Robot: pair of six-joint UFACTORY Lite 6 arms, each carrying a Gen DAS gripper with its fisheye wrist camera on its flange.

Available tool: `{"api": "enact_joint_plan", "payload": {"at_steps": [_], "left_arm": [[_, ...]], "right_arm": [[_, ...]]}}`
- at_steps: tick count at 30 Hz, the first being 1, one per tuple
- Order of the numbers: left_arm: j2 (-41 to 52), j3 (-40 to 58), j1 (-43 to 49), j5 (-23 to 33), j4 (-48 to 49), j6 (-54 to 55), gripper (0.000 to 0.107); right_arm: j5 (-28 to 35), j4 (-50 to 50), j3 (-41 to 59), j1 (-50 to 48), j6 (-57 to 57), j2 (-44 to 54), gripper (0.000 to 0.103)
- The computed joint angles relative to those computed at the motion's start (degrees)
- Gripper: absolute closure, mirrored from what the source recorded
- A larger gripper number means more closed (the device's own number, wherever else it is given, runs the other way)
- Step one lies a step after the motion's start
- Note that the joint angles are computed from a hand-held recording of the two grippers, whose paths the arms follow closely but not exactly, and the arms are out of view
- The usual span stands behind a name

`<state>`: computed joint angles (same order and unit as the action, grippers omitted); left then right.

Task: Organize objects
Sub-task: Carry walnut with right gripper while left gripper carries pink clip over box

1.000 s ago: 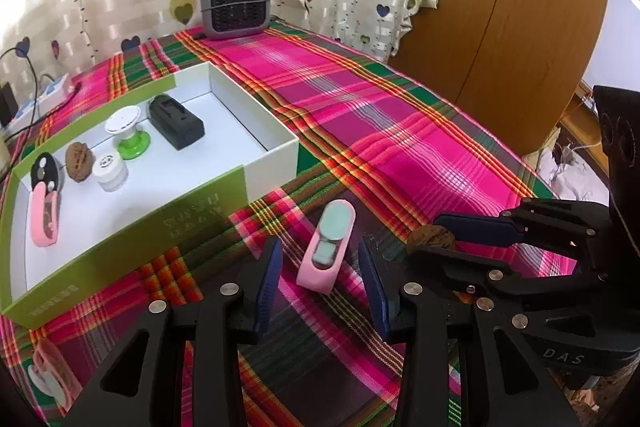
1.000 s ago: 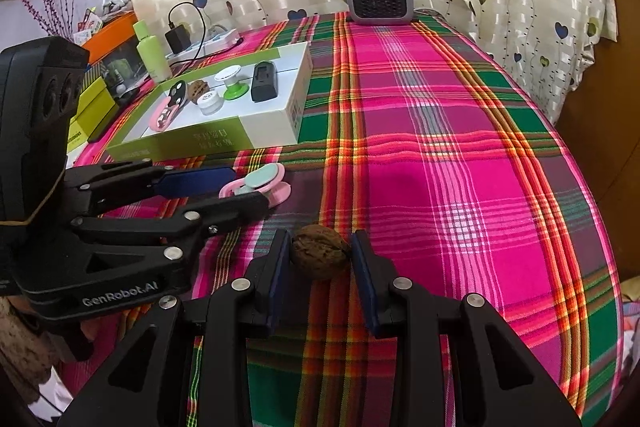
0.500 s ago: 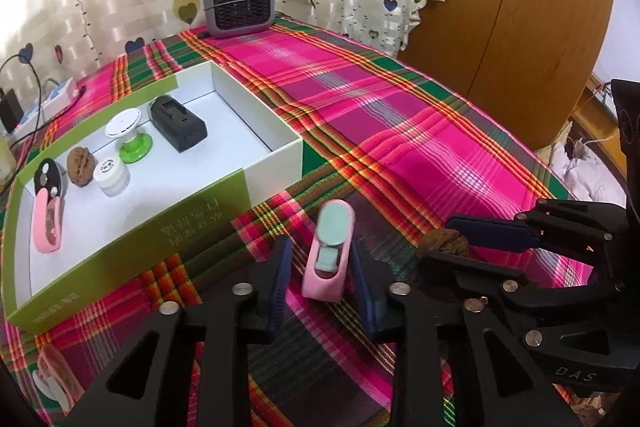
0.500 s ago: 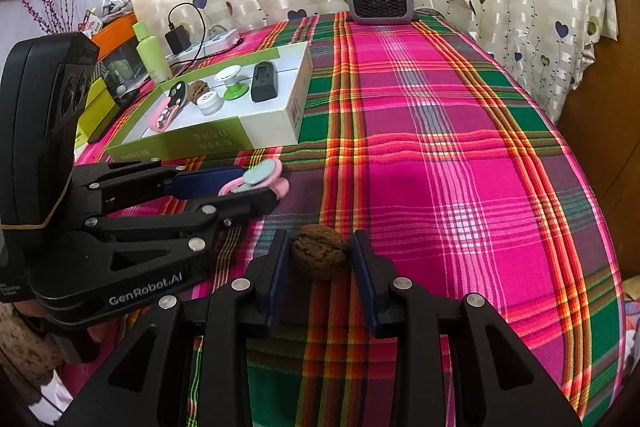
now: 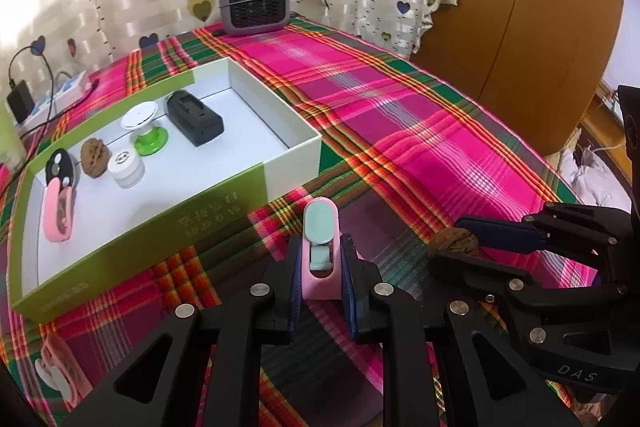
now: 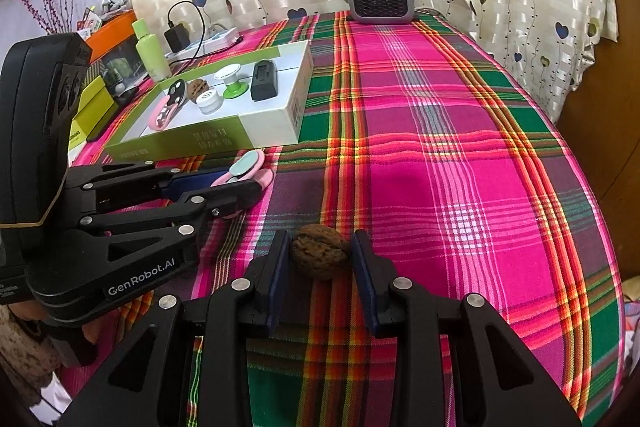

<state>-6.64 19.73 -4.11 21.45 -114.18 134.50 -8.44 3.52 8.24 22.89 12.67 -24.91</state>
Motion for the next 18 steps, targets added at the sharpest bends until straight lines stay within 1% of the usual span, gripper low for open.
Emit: {"api": "enact_joint_plan", "payload": {"at_steps": [3, 5, 7, 10, 13, 14, 18], "left_arm": [[-1.4, -1.1, 0.0, -0.7, -2.1, 1.3, 0.091], [-3.0, -2.0, 0.7, -0.4, -0.7, -0.5, 0.091], [-4.9, -3.1, 0.7, -0.9, -0.8, -0.8, 0.091], [-8.1, -5.1, 1.7, -1.1, 1.2, -3.3, 0.091], [-10.6, -6.4, 3.2, -0.7, 4.6, -6.5, 0.091], [-11.5, -6.8, 3.8, -0.5, 6.1, -7.9, 0.091], [-13.9, -7.9, 6.4, 0.8, 11.2, -12.2, 0.091]], "right_arm": [[0.0, 0.8, 0.0, -0.1, -0.8, -0.1, 0.07], [-0.1, 2.1, 0.1, 0.0, -1.9, 0.1, 0.07], [0.0, 1.0, 0.2, 0.0, -1.1, 0.1, 0.07], [0.2, 4.1, 0.2, 0.8, -3.8, -0.6, 0.07], [0.1, 12.1, 0.6, 2.8, -10.7, -0.4, 0.07], [0.0, 16.6, 0.7, 3.9, -14.6, -0.3, 0.07], [-0.6, 24.4, 1.4, 6.5, -20.8, 0.6, 0.07]]}}
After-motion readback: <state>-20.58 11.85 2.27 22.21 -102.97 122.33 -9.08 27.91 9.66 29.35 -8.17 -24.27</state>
